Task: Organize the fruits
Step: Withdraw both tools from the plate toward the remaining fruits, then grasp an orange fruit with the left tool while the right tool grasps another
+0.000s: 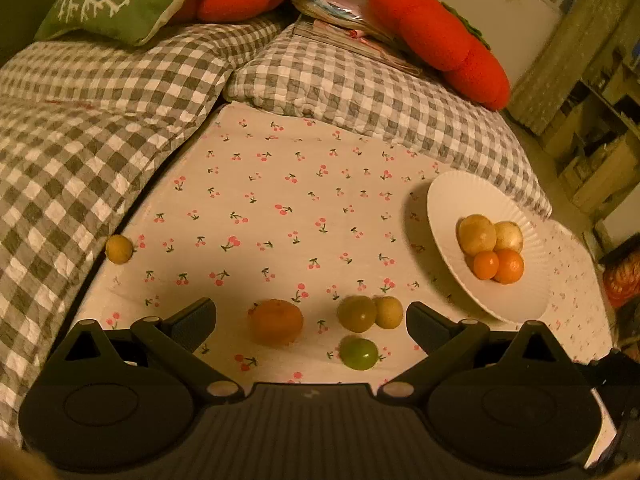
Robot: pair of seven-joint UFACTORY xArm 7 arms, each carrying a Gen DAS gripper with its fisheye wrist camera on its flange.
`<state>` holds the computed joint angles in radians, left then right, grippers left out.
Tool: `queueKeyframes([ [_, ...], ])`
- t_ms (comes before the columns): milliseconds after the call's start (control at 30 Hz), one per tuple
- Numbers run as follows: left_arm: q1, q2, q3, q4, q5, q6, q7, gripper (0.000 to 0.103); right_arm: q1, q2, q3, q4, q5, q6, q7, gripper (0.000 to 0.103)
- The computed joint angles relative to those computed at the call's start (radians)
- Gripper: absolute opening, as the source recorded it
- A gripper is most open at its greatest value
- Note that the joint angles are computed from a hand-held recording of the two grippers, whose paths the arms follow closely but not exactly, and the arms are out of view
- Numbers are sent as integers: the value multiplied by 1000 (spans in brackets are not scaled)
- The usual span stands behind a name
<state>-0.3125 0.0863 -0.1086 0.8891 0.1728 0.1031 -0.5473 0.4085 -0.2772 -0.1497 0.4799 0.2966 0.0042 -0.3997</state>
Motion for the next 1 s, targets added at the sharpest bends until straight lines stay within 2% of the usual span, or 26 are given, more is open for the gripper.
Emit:
queueKeyframes([
  [33, -10, 0, 16, 1, 40, 1, -31, 92, -2, 1, 9, -1, -10, 7, -3, 95],
  [100, -25, 2, 41, 8, 118, 10, -100, 92, -56, 6, 74, -8, -54, 7, 22, 95],
  [167, -21, 8, 39, 11, 140, 16, -113, 92, -97, 13, 114, -9, -91, 13, 52, 93],
  [233, -29, 20, 48, 21, 183, 34, -143, 92, -106, 24, 117, -2, -105, 27, 66, 87],
  [333, -42, 40, 67, 41, 261, 68, -210, 91, -160, 45, 159, 13, -148, 48, 113, 78],
  [500, -24, 71, 45, 53, 209, 75, -177, 84, -183, 58, 170, 14, -184, 58, 135, 72],
  [633, -62, 114, 77, 93, 268, 120, -220, 76, -208, 74, 196, 19, -225, 73, 161, 67],
  [800, -56, 146, 73, 108, 223, 112, -195, 67, -251, 93, 234, 26, -294, 75, 224, 58],
  [1000, -54, 170, 68, 125, 159, 114, -152, 52, -241, 113, 218, 34, -296, 77, 243, 47],
])
